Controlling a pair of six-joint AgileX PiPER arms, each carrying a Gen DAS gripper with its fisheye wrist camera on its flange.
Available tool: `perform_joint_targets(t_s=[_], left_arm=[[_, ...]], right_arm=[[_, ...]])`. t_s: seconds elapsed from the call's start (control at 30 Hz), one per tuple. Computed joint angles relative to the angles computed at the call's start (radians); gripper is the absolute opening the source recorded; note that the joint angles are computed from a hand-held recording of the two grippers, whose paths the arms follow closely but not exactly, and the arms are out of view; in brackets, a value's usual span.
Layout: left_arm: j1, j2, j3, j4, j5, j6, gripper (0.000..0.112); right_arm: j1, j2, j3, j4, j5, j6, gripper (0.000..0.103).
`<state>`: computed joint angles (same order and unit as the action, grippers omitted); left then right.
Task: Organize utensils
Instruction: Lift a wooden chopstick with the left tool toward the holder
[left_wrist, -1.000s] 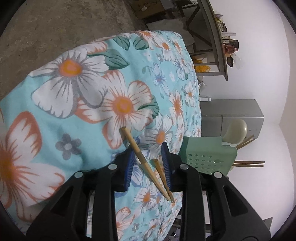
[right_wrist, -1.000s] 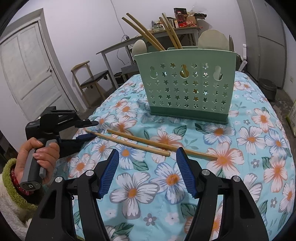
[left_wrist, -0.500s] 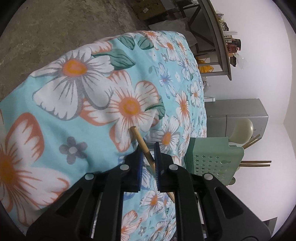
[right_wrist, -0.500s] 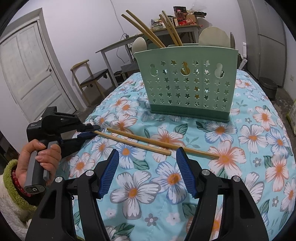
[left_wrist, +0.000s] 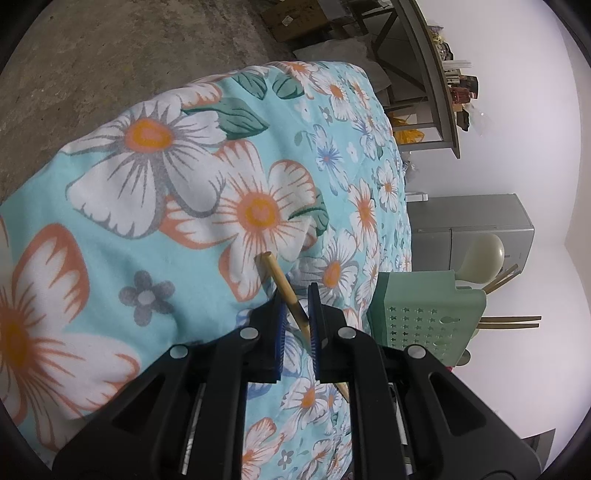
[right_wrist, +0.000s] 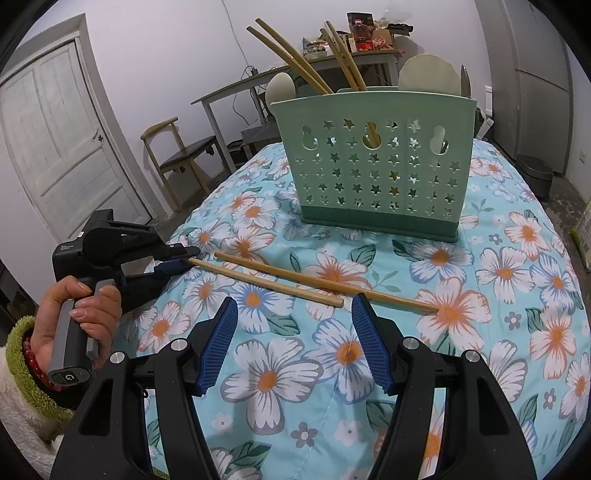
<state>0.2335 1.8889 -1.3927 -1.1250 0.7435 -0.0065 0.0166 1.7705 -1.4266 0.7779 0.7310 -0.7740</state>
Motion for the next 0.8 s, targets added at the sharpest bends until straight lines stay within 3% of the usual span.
perform_joint_targets(t_s=[0.4, 0.57, 0.8], left_arm=[[-0.002, -0.002, 0.003, -0.003, -0.004, 0.001, 0.011], [-0.001, -0.010, 0.007, -0.003, -0.005, -0.002, 0.010], [0.000, -0.028, 0.020, -0.059, 0.002, 0.049, 0.008]], right_arm=[[0.003, -0.004, 0.003, -0.018, -0.006, 0.016, 0.063], [0.026, -0.023, 0.014, -0.117, -0.053, 0.087, 0.063], [0.046, -0.006, -0.021, -0.263, -0.048, 0.236, 0.063]])
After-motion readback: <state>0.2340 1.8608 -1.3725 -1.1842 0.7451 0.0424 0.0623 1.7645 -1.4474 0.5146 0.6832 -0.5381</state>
